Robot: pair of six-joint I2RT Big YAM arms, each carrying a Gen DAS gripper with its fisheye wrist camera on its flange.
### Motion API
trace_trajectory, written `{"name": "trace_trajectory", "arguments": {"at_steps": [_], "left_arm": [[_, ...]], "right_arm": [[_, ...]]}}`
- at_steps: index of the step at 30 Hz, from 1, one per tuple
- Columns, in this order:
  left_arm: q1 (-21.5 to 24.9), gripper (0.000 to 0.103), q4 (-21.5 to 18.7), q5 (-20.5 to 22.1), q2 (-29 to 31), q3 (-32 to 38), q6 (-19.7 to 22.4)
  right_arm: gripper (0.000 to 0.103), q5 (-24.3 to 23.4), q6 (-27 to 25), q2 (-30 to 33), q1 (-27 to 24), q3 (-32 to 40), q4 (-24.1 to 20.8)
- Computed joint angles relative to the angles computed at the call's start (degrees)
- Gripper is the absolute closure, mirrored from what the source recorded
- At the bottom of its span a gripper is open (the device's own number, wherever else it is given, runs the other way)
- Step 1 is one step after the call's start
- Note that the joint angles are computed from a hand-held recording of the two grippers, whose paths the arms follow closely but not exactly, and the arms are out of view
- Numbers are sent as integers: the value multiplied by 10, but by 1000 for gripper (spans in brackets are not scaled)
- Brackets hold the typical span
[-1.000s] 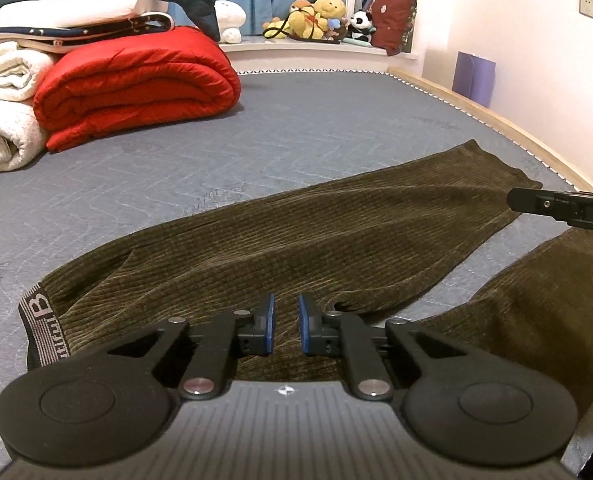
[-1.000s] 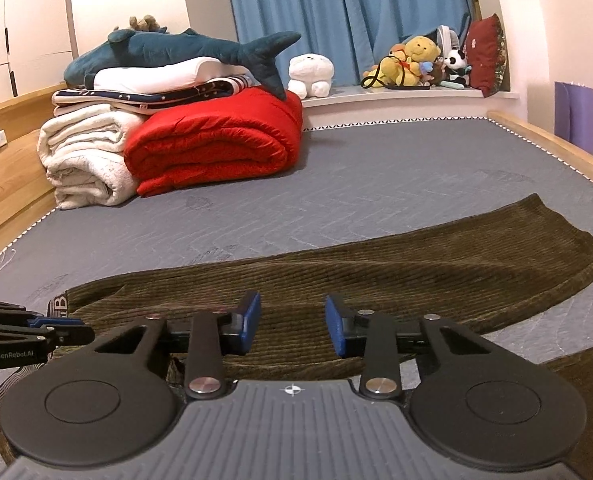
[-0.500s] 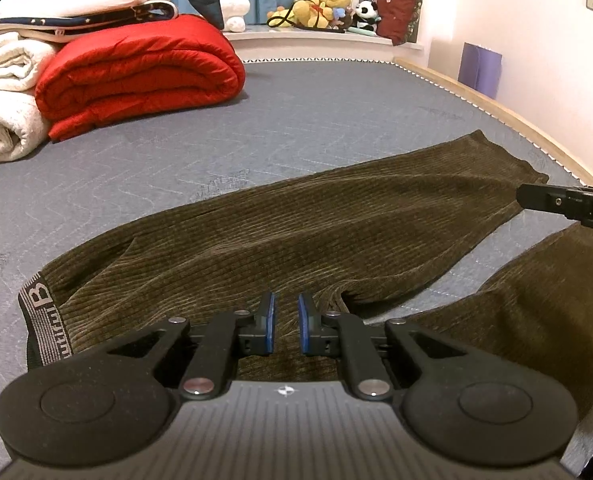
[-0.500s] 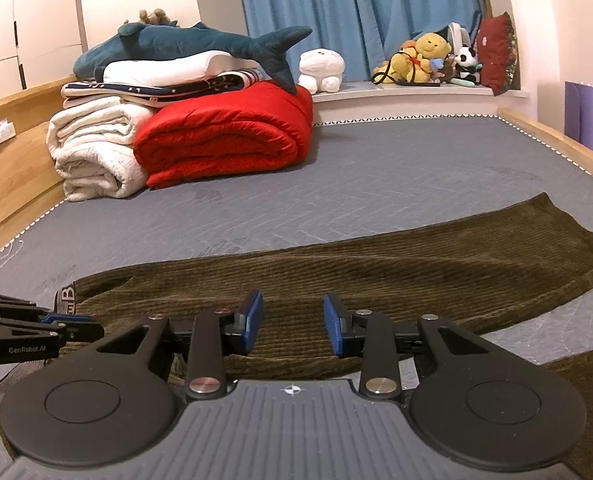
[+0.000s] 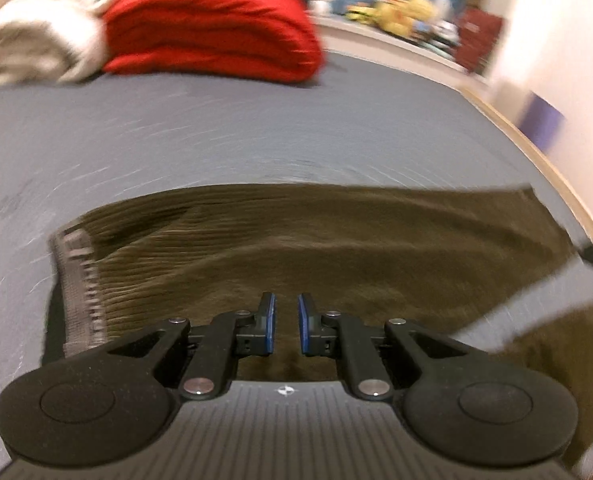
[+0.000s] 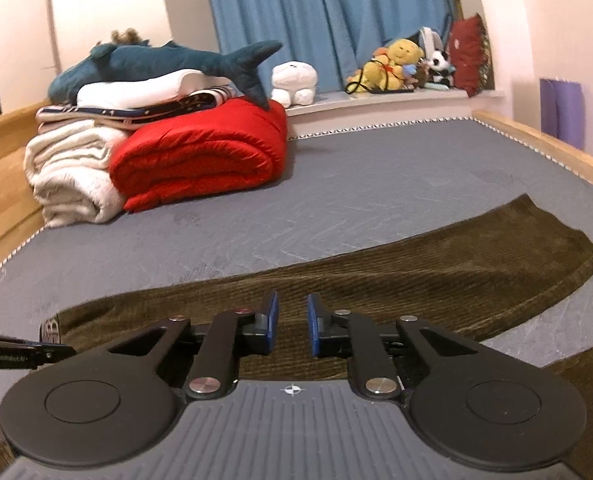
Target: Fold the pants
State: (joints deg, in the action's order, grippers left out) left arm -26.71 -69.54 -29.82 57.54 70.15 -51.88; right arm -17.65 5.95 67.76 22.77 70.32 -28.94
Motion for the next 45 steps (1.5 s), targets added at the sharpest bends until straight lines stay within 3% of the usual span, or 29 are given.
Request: {"name": "trace_trajectory", "arguments": {"at_steps": [3,6,8,9,12,14,17,20,22,24,26,29,34,38,41,45], "left_arm": [[60,90,-7,7,0,10,20],[120,87,18,1,1,12,64],[160,62,46,-12,3,5,83],[182,60,67,-11,5,0,101],[250,45,119,57,28,-9,172],[286,21,143,117,51,-8,228],[310,16,187,157,78,-10,308],[330,16,185,225,112,-1,336],[330,16,165,231,137,9,342],[319,26,158,230,148,9,365],[305,68,164,215,144,4,390],[293,89,168,210,120,-9,413],[251,92,167,195,35,-35,401],[157,93,131,142,-18,-34,367],[53,93,85,74,-43,-34,309],[-84,94,-19,1,-45,-14,189]], "right_arm": [[86,-14,17,6,-2,14,-17],[86,-32,25,10,-4,24,-25],[86,-41,30,13,-6,31,-32],[86,-45,34,15,-7,34,-36],[85,-49,50,21,-10,47,-45],[85,-47,59,22,-11,52,-44],[85,-52,66,23,-16,57,-40],[85,-51,60,24,-21,60,-36],[85,-49,57,28,-25,62,-38],[85,-49,58,31,-30,65,-43],[85,-46,58,34,-34,67,-45],[85,-36,56,37,-36,70,-47],[85,-37,65,36,-39,69,-44],[85,-27,65,24,-36,57,-27],[85,-23,71,22,-37,55,-28],[85,-16,77,13,-40,41,-16]]}}
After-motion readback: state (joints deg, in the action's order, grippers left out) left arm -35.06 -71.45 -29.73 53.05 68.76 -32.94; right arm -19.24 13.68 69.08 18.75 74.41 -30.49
